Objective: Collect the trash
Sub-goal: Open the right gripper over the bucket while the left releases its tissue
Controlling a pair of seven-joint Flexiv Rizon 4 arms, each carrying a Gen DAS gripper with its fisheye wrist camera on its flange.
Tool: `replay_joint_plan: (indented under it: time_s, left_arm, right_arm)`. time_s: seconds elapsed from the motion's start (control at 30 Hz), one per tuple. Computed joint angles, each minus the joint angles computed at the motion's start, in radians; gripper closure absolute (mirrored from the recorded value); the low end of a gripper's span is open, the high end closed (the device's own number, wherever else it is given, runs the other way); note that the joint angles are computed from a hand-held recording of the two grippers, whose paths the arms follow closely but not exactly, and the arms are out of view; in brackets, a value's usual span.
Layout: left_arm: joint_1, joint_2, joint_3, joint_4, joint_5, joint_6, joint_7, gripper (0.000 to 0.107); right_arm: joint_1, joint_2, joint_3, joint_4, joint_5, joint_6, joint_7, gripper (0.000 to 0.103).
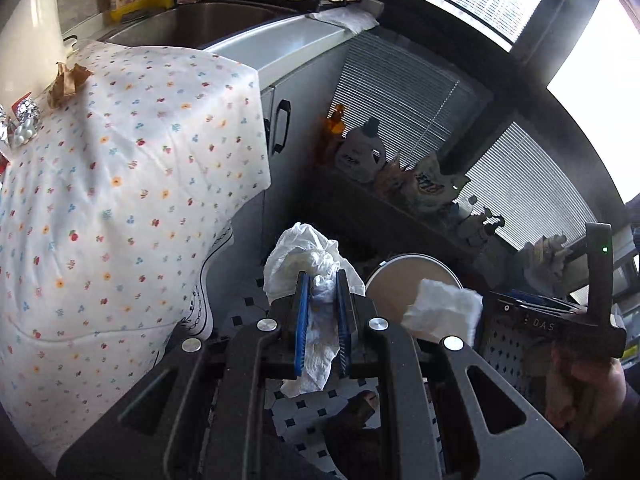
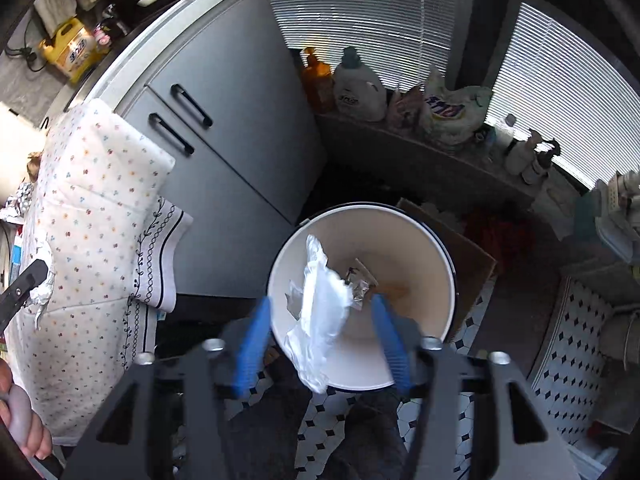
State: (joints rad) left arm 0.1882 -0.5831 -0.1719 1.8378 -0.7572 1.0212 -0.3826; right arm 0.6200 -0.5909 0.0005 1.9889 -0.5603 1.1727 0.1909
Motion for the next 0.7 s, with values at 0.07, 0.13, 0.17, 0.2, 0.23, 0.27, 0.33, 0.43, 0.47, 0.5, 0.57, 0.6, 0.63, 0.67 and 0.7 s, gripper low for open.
replay_joint_plan:
  time_s: [0.07, 0.13, 0.17, 0.2, 0.23, 0.27, 0.33, 0.43, 0.47, 0.5, 0.57, 0.6, 0.63, 0.67, 0.7]
  left_arm:
    - [-0.010, 0.000, -0.004, 0.007, 0.007, -0.007, 0.002, 0.093]
    - [-0.022, 0.000, -0.008, 0.016, 0.013, -0.011, 0.006, 0.093]
    - [-0.027, 0.002, -0.011, 0.023, 0.014, -0.013, 0.008, 0.093]
    - [-0.032, 0.003, -0.015, 0.030, 0.015, -0.014, 0.012, 0.093]
    - [-0.039, 0.003, -0.018, 0.035, 0.016, -0.017, 0.015, 0.093]
    - [-0.045, 0.003, -0.021, 0.040, 0.016, -0.019, 0.017, 0.093]
    - [-0.058, 0.004, -0.027, 0.054, 0.015, -0.024, 0.022, 0.093]
    - [-0.080, 0.004, -0.036, 0.075, 0.013, -0.027, 0.026, 0.093]
    - [-0.087, 0.004, -0.039, 0.082, 0.012, -0.029, 0.028, 0.093]
    - [-0.095, 0.003, -0.042, 0.090, 0.012, -0.029, 0.029, 0.093]
    - [-0.111, 0.000, -0.046, 0.103, 0.013, -0.028, 0.030, 0.093]
    - [-0.118, -0.002, -0.046, 0.108, 0.017, -0.031, 0.027, 0.093]
    - [-0.125, -0.003, -0.046, 0.111, 0.021, -0.035, 0.025, 0.093]
    - [-0.132, -0.005, -0.046, 0.113, 0.027, -0.040, 0.020, 0.093]
    - [-0.137, -0.007, -0.047, 0.114, 0.033, -0.052, 0.018, 0.090]
  right_arm:
    - [0.003, 0.020, -0.009, 0.042, -0.006, 0.028, 0.022, 0.045]
    - [0.013, 0.044, -0.020, 0.079, -0.017, 0.025, 0.054, 0.045]
    - [0.015, 0.057, -0.022, 0.098, -0.024, 0.027, 0.069, 0.045]
    - [0.014, 0.070, -0.023, 0.117, -0.030, 0.028, 0.084, 0.045]
    - [0.014, 0.084, -0.023, 0.136, -0.038, 0.026, 0.100, 0.045]
    - [0.014, 0.100, -0.023, 0.156, -0.048, 0.023, 0.116, 0.045]
    - [0.008, 0.132, -0.021, 0.198, -0.071, 0.016, 0.149, 0.045]
    - [-0.010, 0.183, -0.011, 0.264, -0.112, 0.003, 0.202, 0.045]
    - [-0.019, 0.200, -0.004, 0.284, -0.124, -0.003, 0.220, 0.045]
    - [-0.028, 0.216, 0.003, 0.304, -0.137, -0.007, 0.238, 0.045]
    - [-0.049, 0.248, 0.020, 0.340, -0.161, -0.021, 0.270, 0.045]
    - [-0.060, 0.262, 0.030, 0.355, -0.172, -0.026, 0.284, 0.045]
    - [-0.072, 0.275, 0.038, 0.369, -0.184, -0.029, 0.296, 0.045]
    - [-0.082, 0.286, 0.048, 0.381, -0.193, -0.035, 0.307, 0.045]
    - [-0.093, 0.297, 0.058, 0.392, -0.199, -0.042, 0.316, 0.045]
